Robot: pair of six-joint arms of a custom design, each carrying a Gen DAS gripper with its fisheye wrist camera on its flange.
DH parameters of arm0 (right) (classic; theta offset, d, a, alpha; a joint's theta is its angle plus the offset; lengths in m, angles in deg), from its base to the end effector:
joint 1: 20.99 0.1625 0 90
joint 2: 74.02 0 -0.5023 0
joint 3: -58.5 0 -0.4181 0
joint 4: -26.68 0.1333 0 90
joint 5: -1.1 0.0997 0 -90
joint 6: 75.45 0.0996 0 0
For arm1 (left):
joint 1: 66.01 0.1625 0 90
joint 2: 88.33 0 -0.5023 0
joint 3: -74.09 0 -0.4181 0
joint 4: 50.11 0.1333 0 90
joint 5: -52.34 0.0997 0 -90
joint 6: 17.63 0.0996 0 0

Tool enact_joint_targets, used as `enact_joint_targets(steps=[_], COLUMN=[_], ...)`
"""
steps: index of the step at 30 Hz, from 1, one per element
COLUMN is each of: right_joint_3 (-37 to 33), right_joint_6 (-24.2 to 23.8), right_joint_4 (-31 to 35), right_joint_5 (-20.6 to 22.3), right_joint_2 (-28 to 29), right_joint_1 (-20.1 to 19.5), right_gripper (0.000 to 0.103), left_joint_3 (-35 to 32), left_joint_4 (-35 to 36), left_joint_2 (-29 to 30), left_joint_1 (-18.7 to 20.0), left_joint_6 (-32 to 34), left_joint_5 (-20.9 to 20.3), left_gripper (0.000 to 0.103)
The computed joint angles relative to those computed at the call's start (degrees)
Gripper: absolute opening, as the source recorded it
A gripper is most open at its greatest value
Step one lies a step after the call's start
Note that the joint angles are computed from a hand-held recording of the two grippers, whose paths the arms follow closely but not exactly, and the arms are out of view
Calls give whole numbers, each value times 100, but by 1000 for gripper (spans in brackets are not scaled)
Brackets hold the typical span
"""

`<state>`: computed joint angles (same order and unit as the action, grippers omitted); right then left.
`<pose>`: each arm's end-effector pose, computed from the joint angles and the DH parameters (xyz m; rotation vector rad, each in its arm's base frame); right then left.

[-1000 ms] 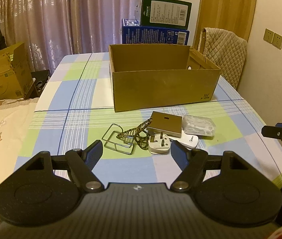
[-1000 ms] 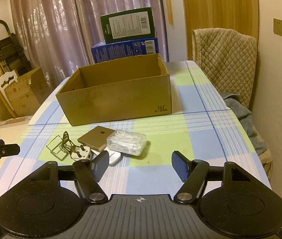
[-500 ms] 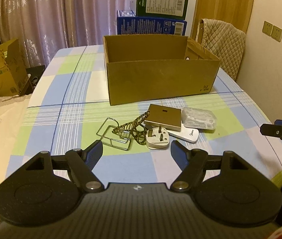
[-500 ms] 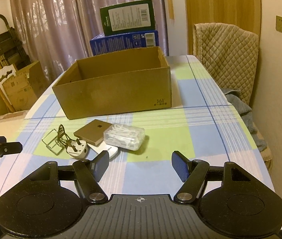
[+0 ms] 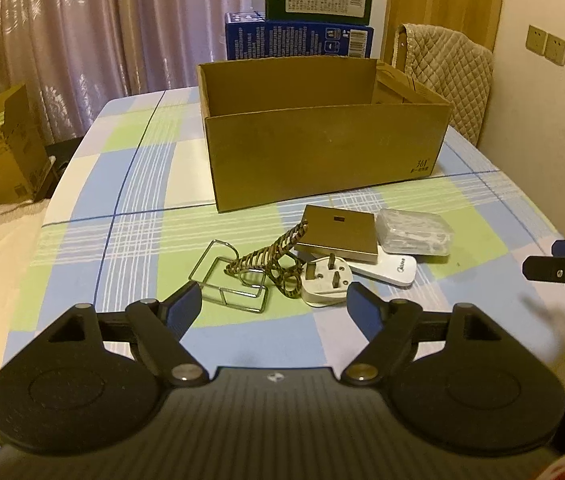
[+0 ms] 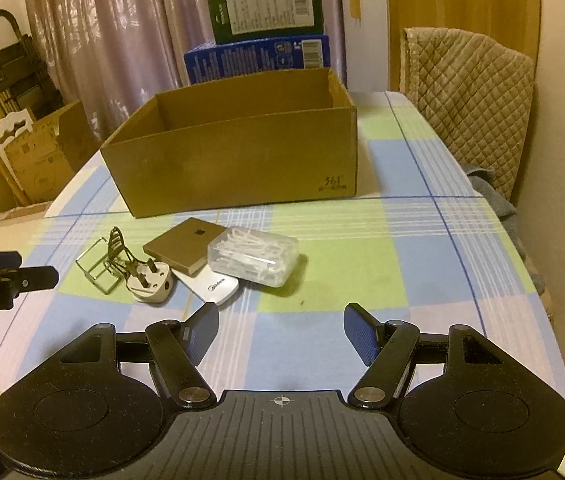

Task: Organize rigid objects
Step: 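Withdraw both tools from the box toward the wire stand and plug, then grasp the coiled wire with the left tool while the right tool grasps the white Midea remote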

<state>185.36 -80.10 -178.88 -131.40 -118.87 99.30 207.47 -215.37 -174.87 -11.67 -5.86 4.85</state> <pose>0.3283 -0.4312 0.0966 0.4510 -2.3680 0.9103 -0.0929 -0.4736 0.3418 0.7496 2.2947 -0.7886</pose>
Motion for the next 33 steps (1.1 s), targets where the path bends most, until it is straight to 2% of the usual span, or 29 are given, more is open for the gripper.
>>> enact_joint_targets(steps=[5, 8, 11, 14, 16, 20, 25, 33], right_joint_3=[-94, -177, -285, -379, -431, -508, -577, -632], right_joint_6=[-52, -111, -166, -207, -212, -230, -234, -374], right_joint_4=[31, 74, 110, 161, 194, 255, 325, 331], right_joint_5=[50, 100, 137, 168, 171, 175, 163, 241], right_joint_2=[102, 169, 252, 328, 378, 445, 501, 588], right_joint_1=[-81, -126, -168, -222, -251, -309, -377, -421], right_gripper=[66, 66, 66, 66, 66, 66, 66, 66], left_joint_3=[-26, -86, -101, -166, -220, -311, -424, -507], left_joint_4=[-427, -585, -939, -1174, -1368, -1679, -1901, -2178], left_joint_2=[331, 527, 738, 931, 1073, 1337, 1595, 1781], left_joint_1=[95, 203, 307, 433, 523, 659, 775, 841], left_joint_6=[610, 912, 1363, 1661, 1889, 2275, 2566, 2592], left_joint_5=[132, 59, -33, -165, -251, -369, -501, -519], left_gripper=[75, 68, 66, 54, 43, 37, 21, 11])
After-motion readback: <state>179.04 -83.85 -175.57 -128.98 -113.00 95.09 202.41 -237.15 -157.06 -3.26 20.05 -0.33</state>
